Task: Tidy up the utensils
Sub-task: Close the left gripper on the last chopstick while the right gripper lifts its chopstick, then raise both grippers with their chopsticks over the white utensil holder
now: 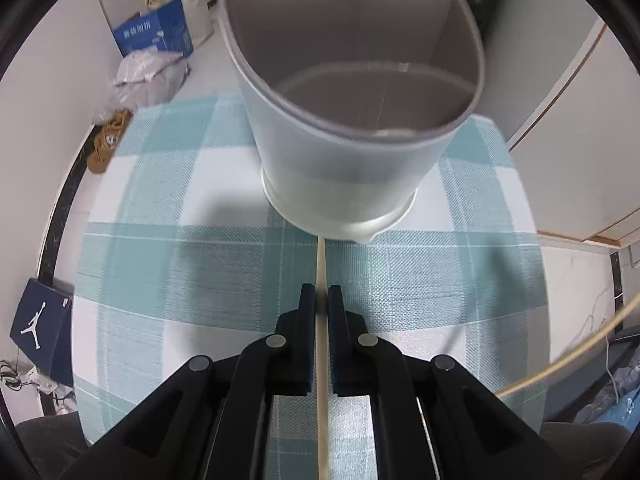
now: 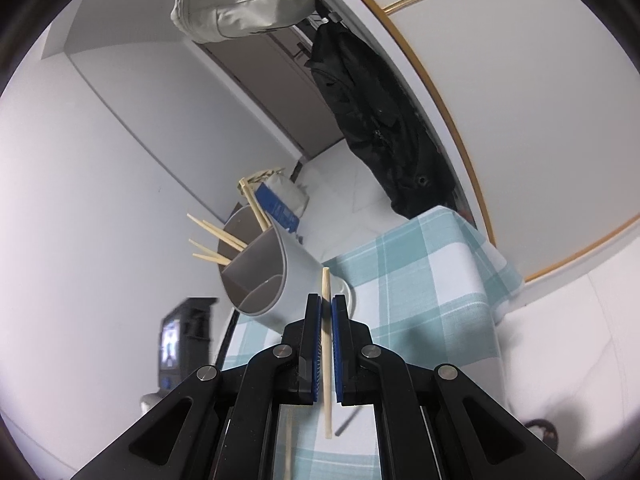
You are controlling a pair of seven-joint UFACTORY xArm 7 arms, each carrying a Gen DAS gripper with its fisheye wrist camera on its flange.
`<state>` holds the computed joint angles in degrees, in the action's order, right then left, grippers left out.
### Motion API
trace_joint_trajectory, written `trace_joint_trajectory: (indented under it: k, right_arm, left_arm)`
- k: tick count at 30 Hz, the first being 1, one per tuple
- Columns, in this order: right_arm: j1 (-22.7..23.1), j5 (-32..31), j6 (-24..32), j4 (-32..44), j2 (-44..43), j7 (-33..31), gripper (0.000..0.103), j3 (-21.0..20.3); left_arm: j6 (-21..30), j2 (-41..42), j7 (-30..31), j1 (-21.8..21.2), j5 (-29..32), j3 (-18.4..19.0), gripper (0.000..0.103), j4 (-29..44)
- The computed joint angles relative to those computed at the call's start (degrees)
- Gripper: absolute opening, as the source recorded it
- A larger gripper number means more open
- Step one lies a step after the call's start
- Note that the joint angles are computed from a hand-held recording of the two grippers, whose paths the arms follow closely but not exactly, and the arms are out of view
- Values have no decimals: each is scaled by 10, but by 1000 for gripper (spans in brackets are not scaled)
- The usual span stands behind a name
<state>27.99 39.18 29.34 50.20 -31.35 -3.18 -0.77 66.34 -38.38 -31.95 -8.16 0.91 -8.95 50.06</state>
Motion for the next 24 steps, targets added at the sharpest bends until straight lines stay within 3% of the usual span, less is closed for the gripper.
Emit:
trace_joint_trajectory:
  k: [10,13,16,24]
  right_arm:
    - [-5,-39,-10,-6,-7,11,4,18]
    - [4,-44,-18,-11,-14,5,4,19]
    - [10,-57,-17,-11,-18,0,4,22]
    - [36,-77,-35,-9,-21,-31,4,34]
  left_arm:
    - [-71,-95,-13,9,-2,6,2,-53]
    - [-85,-105,-10,13,-1,4,2,-47]
    - [-106,-82,-28,19,7,-23,2,-19]
    - [-155,-115,6,10,16,-7,2,-34]
